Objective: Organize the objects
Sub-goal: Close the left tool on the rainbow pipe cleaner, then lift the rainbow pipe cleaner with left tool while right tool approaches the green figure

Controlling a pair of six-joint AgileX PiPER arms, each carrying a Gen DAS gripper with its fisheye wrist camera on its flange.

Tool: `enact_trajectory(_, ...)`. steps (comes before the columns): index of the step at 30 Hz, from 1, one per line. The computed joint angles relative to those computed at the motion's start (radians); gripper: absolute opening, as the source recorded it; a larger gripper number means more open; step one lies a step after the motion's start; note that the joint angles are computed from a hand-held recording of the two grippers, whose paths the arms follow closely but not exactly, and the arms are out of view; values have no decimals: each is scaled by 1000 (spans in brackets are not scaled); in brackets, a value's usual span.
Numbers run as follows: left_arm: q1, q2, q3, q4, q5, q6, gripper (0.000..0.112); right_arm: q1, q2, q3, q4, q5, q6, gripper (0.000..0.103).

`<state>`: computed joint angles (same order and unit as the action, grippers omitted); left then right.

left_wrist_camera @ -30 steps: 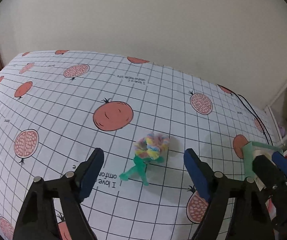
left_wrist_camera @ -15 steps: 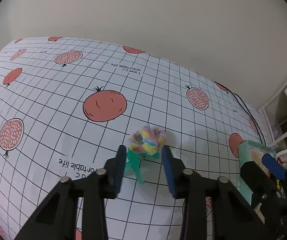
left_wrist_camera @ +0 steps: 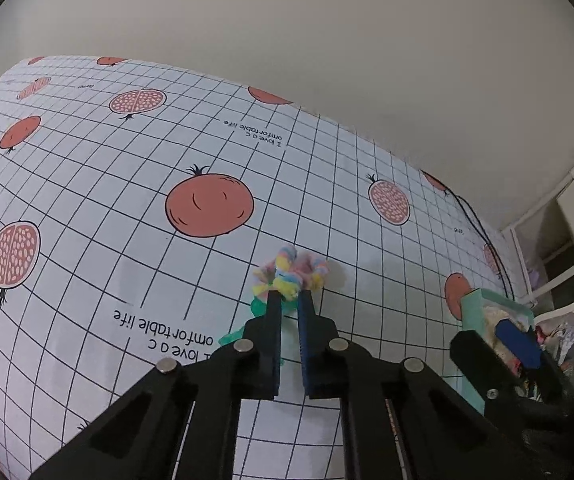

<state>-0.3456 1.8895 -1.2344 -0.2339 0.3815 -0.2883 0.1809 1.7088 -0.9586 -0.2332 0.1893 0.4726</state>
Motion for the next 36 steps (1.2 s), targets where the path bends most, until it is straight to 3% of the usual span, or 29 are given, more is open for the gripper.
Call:
enact_trajectory(4, 25, -19, 16, -86, -7, 76, 6, 31, 22, -24, -110, 20, 111, 102)
enact_trajectory(13, 101, -46, 68, -347, -21, 295, 6, 100, 118, -106, -157, 55, 175, 102)
enact_trajectory(18, 144, -45, 89, -596, 2, 540, 6, 125, 136, -123, -273, 79, 268, 102)
enact_trajectory(23, 138, -29, 71, -621, 9, 563, 12, 122, 146, -138, -280, 91, 254, 102)
enact_trajectory(25, 137, -22, 68, -665, 7, 609, 29, 121, 151, -144, -283, 92, 245, 102)
enact_trajectory(27, 134, -20, 66, -691, -1, 639, 35, 120, 158, -148, -297, 93, 252, 102)
enact_trajectory(36, 86, 44, 10, -578, -25, 557, 36, 105, 175, -141, -320, 82, 240, 102)
